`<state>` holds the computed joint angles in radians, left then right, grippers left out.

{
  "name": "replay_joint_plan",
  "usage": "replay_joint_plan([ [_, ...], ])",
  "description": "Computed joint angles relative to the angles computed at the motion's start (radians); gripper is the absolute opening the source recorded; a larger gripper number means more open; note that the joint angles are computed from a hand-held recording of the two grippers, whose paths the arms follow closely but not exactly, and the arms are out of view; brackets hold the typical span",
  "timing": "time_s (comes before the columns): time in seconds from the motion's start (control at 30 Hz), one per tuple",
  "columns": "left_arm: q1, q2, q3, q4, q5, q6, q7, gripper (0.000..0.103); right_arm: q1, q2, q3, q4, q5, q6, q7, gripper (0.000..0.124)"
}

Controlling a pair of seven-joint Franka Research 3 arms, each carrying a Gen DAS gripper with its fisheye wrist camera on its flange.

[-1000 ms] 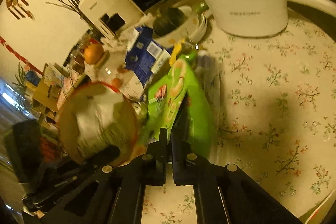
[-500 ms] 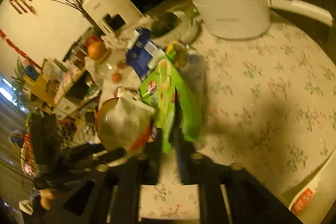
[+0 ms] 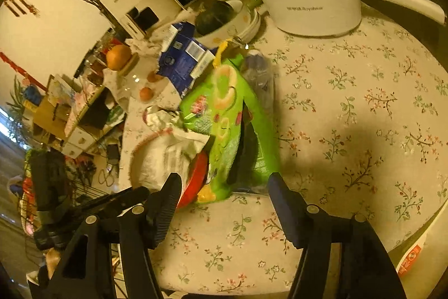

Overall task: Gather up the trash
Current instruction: 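Lift the red lid with the left tool while the right tool grasps a white wrapper, then carry the red lid and white wrapper to the white bin and release both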

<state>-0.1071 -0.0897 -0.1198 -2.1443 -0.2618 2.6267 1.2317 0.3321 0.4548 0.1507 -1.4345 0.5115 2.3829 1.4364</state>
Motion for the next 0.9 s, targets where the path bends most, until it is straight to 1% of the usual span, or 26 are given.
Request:
replay_joint_plan([
  [0.07, 0.002, -0.012, -0.009, -0.006, 0.054, 0.023, -0.019, 0.012, 0.005, -0.007, 0.002, -0.010, 0.004, 0.034, -0.004, 0.066],
  [0.13, 0.001, -0.016, -0.015, -0.002, 0.101, 0.033, -0.034, 0.012, -0.002, -0.026, 0.023, -0.029, 0.036, 0.082, -0.054, 0.066],
  [0.17, 0.003, -0.017, -0.022, 0.002, 0.151, 0.035, -0.058, 0.012, -0.004, -0.035, 0.030, -0.037, 0.050, 0.094, -0.077, 0.066],
  [0.23, 0.004, -0.013, -0.026, 0.012, 0.210, 0.035, -0.079, 0.012, 0.002, -0.050, 0.038, -0.047, 0.057, 0.104, -0.115, 0.066],
  [0.3, -0.005, -0.006, -0.025, 0.022, 0.217, 0.039, -0.063, 0.012, 0.011, -0.052, 0.038, -0.042, 0.048, 0.087, -0.145, 0.066],
  [0.4, -0.014, 0.000, -0.023, 0.029, 0.201, 0.041, -0.045, 0.012, 0.049, -0.045, 0.007, -0.039, -0.032, 0.082, -0.118, 0.066],
  [0.5, -0.019, 0.000, -0.020, 0.029, 0.175, 0.046, -0.037, 0.012, 0.058, -0.027, -0.003, -0.026, -0.073, 0.052, -0.103, 0.066],
  [0.57, -0.018, 0.002, -0.024, 0.034, 0.191, 0.041, -0.048, 0.012, 0.061, -0.021, -0.007, -0.026, -0.092, 0.050, -0.100, 0.062],
  [0.6, -0.016, 0.002, -0.027, 0.035, 0.210, 0.036, -0.063, 0.012, 0.060, -0.021, -0.005, -0.028, -0.095, 0.053, -0.107, 0.056],
  [0.63, -0.014, 0.003, -0.029, 0.037, 0.228, 0.031, -0.079, 0.012, 0.062, -0.020, -0.007, -0.028, -0.105, 0.058, -0.112, 0.039],
  [0.67, -0.018, 0.004, -0.022, 0.033, 0.193, 0.036, -0.059, 0.012, 0.063, -0.018, -0.008, -0.025, -0.114, 0.052, -0.115, 0.032],
  [0.7, -0.019, 0.003, -0.019, 0.031, 0.172, 0.039, -0.048, 0.012, 0.056, -0.014, -0.001, -0.019, -0.105, 0.042, -0.128, 0.017],
  [0.73, -0.017, 0.004, -0.020, 0.032, 0.179, 0.037, -0.054, 0.012, 0.050, -0.011, 0.005, -0.014, -0.096, 0.027, -0.139, 0.011],
  [0.8, -0.012, 0.006, -0.024, 0.035, 0.214, 0.026, -0.083, 0.012, 0.050, -0.011, 0.006, -0.014, -0.094, 0.015, -0.149, 0.011],
  [0.9, -0.011, -0.002, -0.022, 0.024, 0.205, 0.039, -0.093, 0.012, 0.041, -0.017, 0.014, -0.019, -0.064, 0.000, -0.162, 0.013],
])
